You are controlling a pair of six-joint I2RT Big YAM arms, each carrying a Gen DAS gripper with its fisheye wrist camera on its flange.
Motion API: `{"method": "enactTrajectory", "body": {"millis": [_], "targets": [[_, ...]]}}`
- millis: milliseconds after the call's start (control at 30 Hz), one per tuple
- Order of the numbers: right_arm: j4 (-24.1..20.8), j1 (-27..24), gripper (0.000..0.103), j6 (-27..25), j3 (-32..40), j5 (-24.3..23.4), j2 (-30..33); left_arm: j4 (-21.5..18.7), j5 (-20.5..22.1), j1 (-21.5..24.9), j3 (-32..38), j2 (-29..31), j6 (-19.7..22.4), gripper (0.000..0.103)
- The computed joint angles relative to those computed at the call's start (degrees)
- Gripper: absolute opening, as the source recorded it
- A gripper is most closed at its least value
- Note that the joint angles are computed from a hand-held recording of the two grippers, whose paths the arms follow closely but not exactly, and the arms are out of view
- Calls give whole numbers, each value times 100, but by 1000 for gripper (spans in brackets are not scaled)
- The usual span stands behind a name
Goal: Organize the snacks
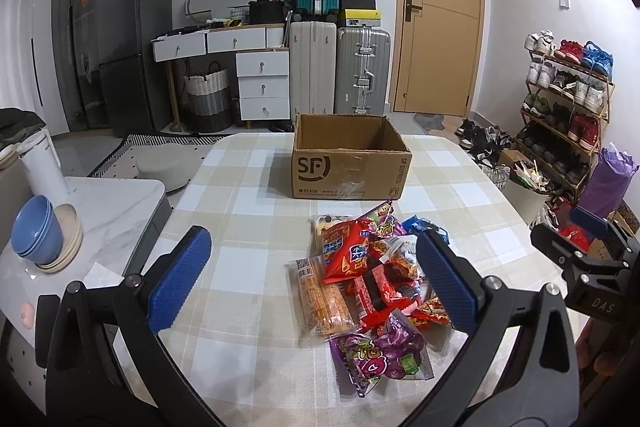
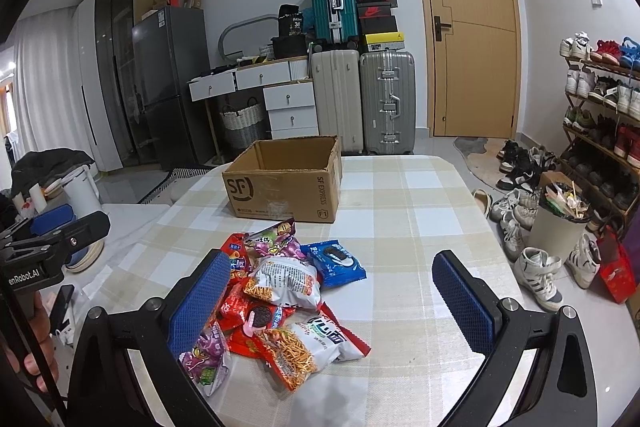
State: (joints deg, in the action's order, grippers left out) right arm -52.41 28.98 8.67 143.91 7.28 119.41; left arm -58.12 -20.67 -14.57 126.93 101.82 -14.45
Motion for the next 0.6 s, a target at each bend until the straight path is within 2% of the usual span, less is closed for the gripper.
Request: {"method": "enactTrajectory", "body": {"millis": [433,600], "targets": [[-177,-28,103,79,123,-182,50,-115,138,142,-62,-2,-133,102],[-544,-94,103,392,469,-364,247,-186,195,195,-60,38,-179,102]]}}
